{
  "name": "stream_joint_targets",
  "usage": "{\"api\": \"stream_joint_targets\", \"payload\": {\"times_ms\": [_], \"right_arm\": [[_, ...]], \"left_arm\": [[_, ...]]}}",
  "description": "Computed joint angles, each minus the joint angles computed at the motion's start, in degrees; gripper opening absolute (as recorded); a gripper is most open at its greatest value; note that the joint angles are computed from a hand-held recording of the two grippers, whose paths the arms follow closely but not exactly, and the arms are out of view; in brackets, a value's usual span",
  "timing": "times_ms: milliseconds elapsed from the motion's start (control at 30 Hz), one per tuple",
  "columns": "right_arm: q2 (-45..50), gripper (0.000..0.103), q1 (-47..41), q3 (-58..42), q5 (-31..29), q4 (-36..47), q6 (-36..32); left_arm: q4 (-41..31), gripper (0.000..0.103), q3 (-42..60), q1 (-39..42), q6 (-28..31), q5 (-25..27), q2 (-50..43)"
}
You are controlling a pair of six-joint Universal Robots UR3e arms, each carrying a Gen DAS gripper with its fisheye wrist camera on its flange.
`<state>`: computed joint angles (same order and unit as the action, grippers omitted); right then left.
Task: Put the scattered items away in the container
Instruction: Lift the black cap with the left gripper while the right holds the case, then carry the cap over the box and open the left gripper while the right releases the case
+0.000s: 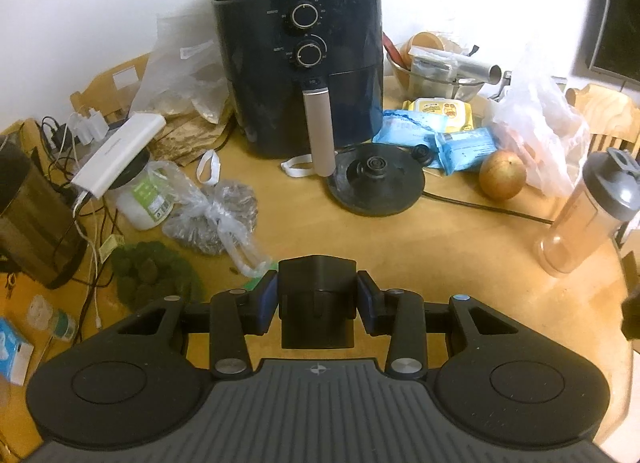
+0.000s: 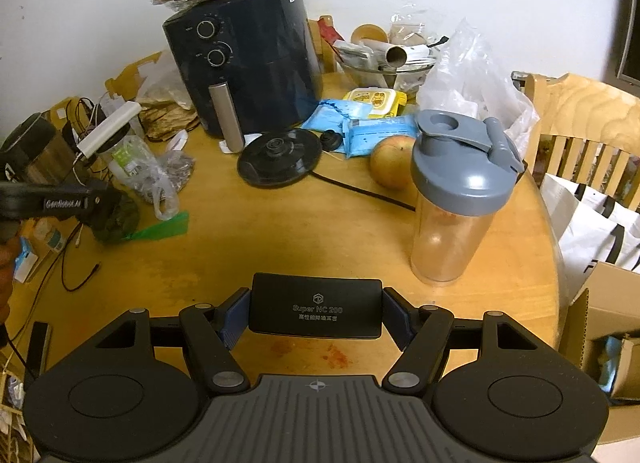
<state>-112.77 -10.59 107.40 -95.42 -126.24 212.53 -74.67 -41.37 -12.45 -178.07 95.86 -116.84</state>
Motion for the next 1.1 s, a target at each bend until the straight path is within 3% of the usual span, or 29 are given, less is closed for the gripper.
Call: {"api": "stream_joint_targets", "payload": {"times_ms": [367,633,1100], "right_arm": [[-0.9,0.072,-0.35,-2.33,3.23,2.19,-2.75],[-3.92,0.072,-1.26,-0.63,8.77,3.28,-4.16],[-4.22,0.072,4.01,4.24,13.5,2.26,-1.95]], "left_arm": [[1.44,0.04,-11.97,-0.27,-4.01,-2.44,10.96],[0.16,0.04,-21.28,-0.32,-7.48,-4.89,18.51],[-1.55,0.04,-36.31,-1.33,-10.85,-9.76,28.68]]}}
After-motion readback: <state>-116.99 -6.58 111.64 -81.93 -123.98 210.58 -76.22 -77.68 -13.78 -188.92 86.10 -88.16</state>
